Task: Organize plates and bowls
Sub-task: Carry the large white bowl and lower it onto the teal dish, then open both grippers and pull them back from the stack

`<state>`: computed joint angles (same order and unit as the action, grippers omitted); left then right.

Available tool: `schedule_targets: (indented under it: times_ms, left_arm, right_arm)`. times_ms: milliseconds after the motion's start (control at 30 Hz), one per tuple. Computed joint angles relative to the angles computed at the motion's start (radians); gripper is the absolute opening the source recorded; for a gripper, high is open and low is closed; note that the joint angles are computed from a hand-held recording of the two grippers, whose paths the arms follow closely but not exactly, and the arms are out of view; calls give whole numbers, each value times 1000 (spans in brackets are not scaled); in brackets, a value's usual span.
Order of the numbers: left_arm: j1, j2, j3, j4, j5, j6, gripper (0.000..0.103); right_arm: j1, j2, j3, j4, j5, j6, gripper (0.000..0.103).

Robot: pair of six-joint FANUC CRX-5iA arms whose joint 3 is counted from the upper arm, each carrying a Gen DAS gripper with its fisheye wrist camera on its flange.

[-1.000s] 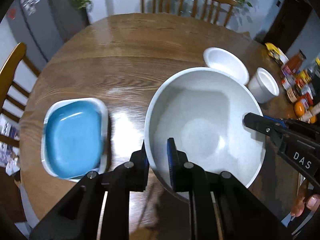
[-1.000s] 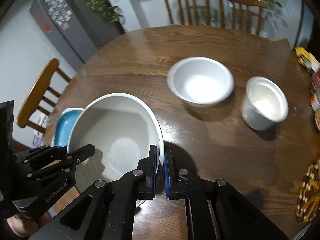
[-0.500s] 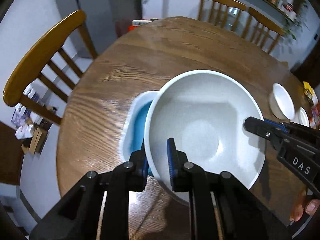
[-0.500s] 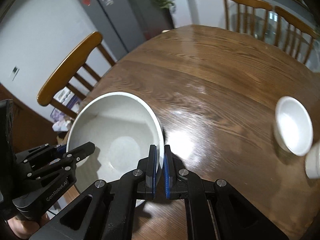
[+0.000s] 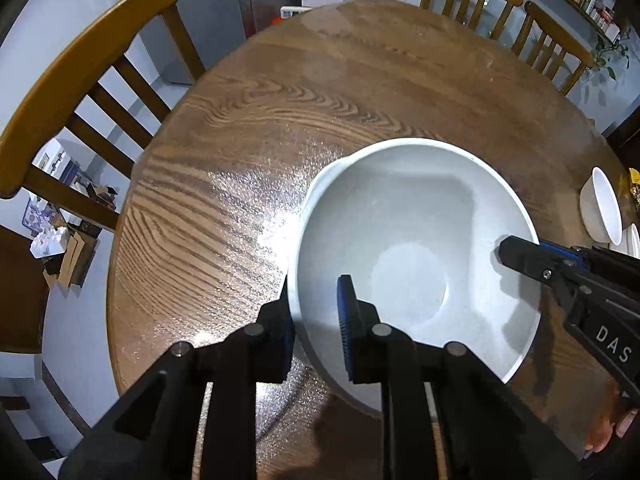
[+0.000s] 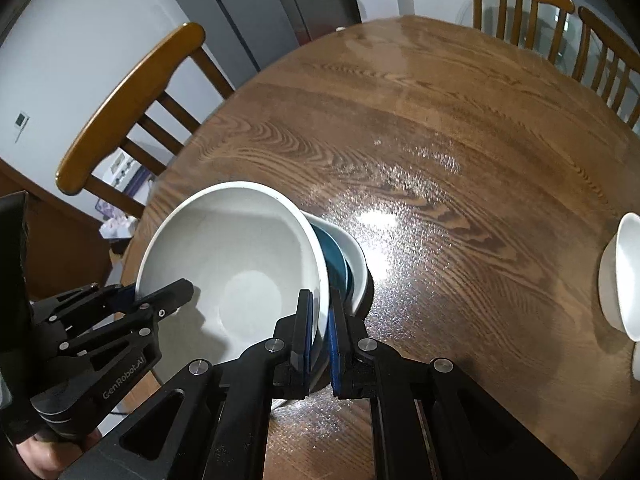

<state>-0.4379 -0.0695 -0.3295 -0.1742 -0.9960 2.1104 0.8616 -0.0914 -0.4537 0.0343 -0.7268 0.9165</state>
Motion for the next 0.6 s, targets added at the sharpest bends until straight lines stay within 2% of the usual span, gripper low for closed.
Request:
schedule_targets:
  times_ms: [233, 300, 367, 400, 433, 600]
  left_arm:
    - [22, 9, -7, 14, 14, -17, 21]
    - [23, 8, -8, 14, 16, -16, 34]
    - [15, 2, -3, -12, 10, 7, 61]
    - [11, -2, -3, -20, 7, 18, 67]
    - [10, -10, -5, -25, 8, 28, 71]
    - [7, -63, -16, -45, 6, 67, 71]
  right_arm:
    - [17, 20, 3, 44, -4, -43, 8]
    - [18, 21, 2, 47, -2, -51, 8]
    - [19, 19, 0, 45, -1, -63, 8]
    - [18, 18, 2, 41, -3, -63, 8]
    - [17, 13, -1, 36, 0, -62, 8]
    - [19, -59, -49, 48, 38, -86, 8]
